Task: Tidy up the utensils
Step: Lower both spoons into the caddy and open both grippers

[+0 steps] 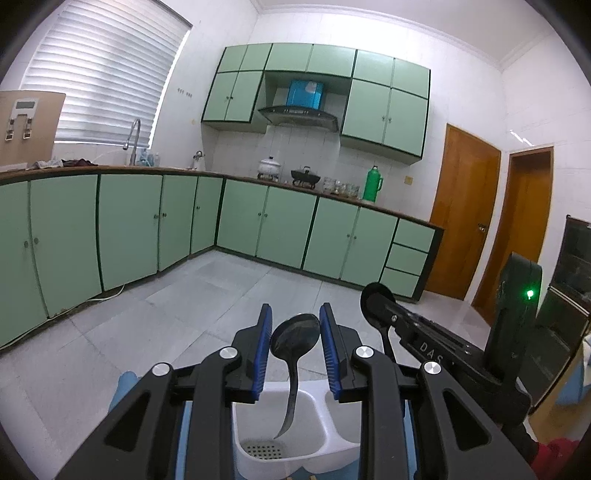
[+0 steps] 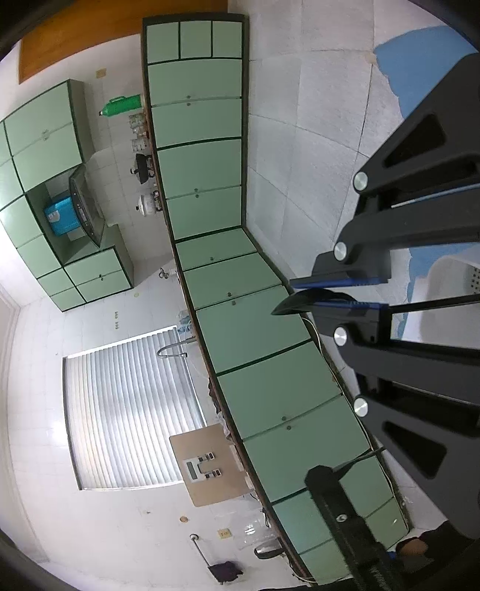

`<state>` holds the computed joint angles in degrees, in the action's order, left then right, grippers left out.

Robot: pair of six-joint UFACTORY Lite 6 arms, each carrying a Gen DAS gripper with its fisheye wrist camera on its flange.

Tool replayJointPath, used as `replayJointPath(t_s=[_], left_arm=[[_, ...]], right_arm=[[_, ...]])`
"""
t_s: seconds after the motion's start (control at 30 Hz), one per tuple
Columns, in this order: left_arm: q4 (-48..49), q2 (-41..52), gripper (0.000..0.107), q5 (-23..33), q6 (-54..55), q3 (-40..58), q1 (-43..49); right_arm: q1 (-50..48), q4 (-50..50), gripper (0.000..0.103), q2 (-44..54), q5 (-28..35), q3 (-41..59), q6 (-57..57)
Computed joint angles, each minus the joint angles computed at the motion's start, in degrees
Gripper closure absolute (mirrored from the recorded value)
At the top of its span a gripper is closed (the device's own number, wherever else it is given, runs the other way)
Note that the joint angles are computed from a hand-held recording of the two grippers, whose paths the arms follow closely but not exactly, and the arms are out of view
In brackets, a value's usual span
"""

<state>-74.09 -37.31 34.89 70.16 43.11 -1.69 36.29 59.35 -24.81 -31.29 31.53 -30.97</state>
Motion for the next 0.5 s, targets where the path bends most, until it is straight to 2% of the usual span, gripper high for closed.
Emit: replayJointPath(t_s=[0.23, 0.5], left_arm=[[-0.39, 2.26, 0.081, -1.54, 1.30, -0.71, -0.39], [-2.13, 3.47, 0.081, -0.98, 3.78, -2.80, 1.02]], right_arm=[[0.77, -3.46, 0.098, 4.88, -4.77, 0.14, 2.90], [1.47, -5.47, 0.098, 6.68, -6.98, -0.80, 6.88]])
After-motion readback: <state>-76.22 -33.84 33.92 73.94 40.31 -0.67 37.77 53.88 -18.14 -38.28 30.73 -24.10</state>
